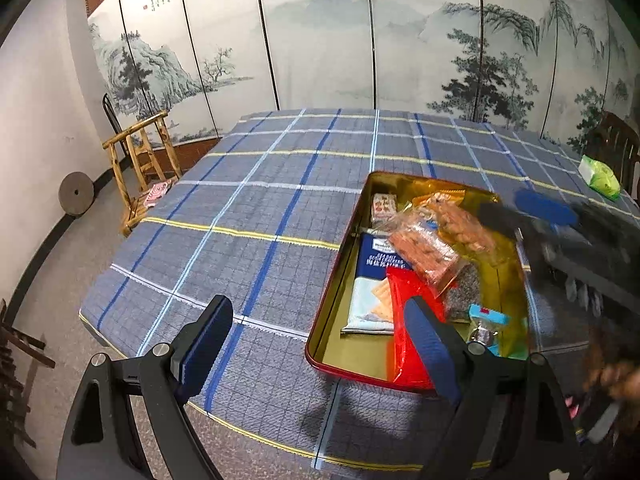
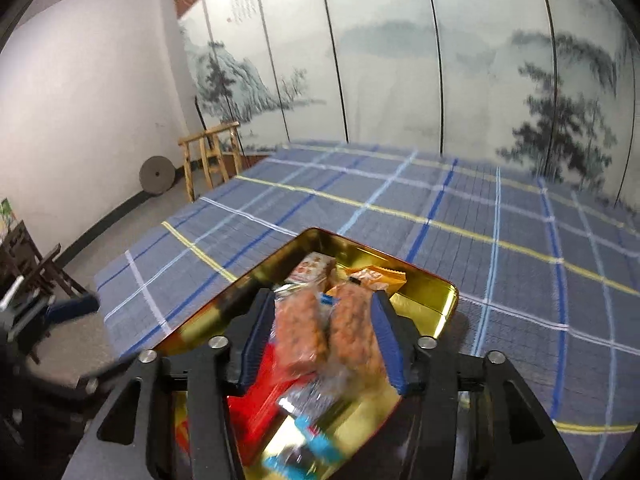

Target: Organize snacks

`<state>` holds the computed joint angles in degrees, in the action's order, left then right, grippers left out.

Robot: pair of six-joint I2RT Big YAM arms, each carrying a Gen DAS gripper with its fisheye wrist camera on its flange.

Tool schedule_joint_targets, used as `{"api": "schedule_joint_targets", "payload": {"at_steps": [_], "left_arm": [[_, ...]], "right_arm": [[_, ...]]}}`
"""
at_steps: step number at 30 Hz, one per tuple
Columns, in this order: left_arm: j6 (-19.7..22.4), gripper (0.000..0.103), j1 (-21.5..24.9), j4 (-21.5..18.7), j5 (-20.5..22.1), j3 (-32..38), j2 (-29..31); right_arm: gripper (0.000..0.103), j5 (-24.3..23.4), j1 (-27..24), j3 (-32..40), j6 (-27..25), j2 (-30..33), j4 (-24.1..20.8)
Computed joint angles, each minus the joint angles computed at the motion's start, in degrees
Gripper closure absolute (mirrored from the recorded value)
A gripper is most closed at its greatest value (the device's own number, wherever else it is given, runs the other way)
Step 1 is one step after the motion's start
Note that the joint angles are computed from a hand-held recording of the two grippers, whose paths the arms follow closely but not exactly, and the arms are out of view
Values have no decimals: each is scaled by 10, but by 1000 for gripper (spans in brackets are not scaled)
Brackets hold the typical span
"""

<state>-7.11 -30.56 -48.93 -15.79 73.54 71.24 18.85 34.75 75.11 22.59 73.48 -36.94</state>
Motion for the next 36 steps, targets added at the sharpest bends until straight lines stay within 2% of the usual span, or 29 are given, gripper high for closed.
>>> {"api": "schedule_joint_targets", "payload": {"at_steps": [3, 5, 7, 11, 14, 19, 28, 36], "left_arm": [[-3, 17, -6, 20, -14, -14, -19], [-5, 8, -11, 29, -24, -22, -30], [-11, 6, -18, 35, -38, -28, -41], [-26, 5, -17, 39, -13, -33, -61], [-45, 5, -13, 32, 11, -33, -74], [-65, 5, -14, 29, 7, -35, -95], [-70, 4, -31, 18, -26, -39, -118], [-58, 3, -67, 34, -88, -49, -139]], "right_arm": [[39, 67, 38, -25, -8, -26, 11], [32, 117, 64, -44, -6, -47, 22], [24, 151, 82, -57, -8, -63, 32], [18, 221, 118, -74, -21, -90, 43], [16, 242, 133, -76, -27, -101, 42], [15, 262, 153, -82, -24, -118, 34], [15, 289, 184, -87, -31, -133, 37], [12, 319, 206, -95, -38, -144, 54]]}}
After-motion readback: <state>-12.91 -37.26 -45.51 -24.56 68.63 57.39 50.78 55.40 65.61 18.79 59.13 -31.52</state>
